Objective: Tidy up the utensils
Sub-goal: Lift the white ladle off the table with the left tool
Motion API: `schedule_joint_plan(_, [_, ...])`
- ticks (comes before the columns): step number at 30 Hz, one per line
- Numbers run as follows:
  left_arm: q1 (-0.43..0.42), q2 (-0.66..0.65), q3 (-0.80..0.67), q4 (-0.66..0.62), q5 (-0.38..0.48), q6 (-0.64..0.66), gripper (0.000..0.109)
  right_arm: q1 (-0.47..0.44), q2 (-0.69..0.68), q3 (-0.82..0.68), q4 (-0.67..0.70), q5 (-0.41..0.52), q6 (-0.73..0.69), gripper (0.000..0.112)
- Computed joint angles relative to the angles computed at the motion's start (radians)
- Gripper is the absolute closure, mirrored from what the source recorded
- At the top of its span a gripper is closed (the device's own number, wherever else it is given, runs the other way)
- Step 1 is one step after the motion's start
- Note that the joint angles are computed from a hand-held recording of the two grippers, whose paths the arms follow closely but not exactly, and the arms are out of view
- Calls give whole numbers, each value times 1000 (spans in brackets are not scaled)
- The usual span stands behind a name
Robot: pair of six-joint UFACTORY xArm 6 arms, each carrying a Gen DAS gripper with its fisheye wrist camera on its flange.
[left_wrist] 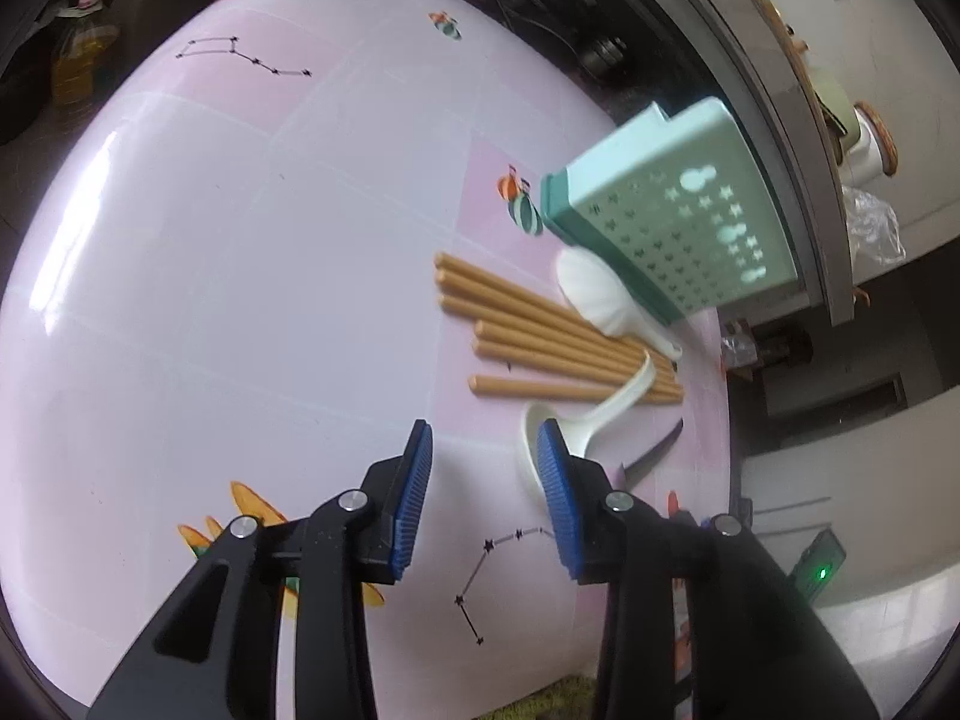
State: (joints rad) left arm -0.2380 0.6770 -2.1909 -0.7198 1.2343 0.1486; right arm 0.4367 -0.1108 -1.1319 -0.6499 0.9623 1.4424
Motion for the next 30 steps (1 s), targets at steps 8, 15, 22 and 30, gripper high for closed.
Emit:
schedule_joint_plan(8, [-31, -44, 85, -20, -14, 48, 74, 9, 17, -21, -3, 31, -22, 17])
schedule_joint_plan(15, [-61, -43, 82, 63, -76, 44, 85, 4, -6, 3, 6, 3, -17, 17])
schedule_joint_plan(22, [-100, -72, 129, 182, -169, 44, 101, 30, 3, -26, -35, -36, -74, 17])
schedule_joint_plan(30, [-100, -107, 187, 172, -250, 69, 105, 77, 46, -95, -146, -96, -166, 18])
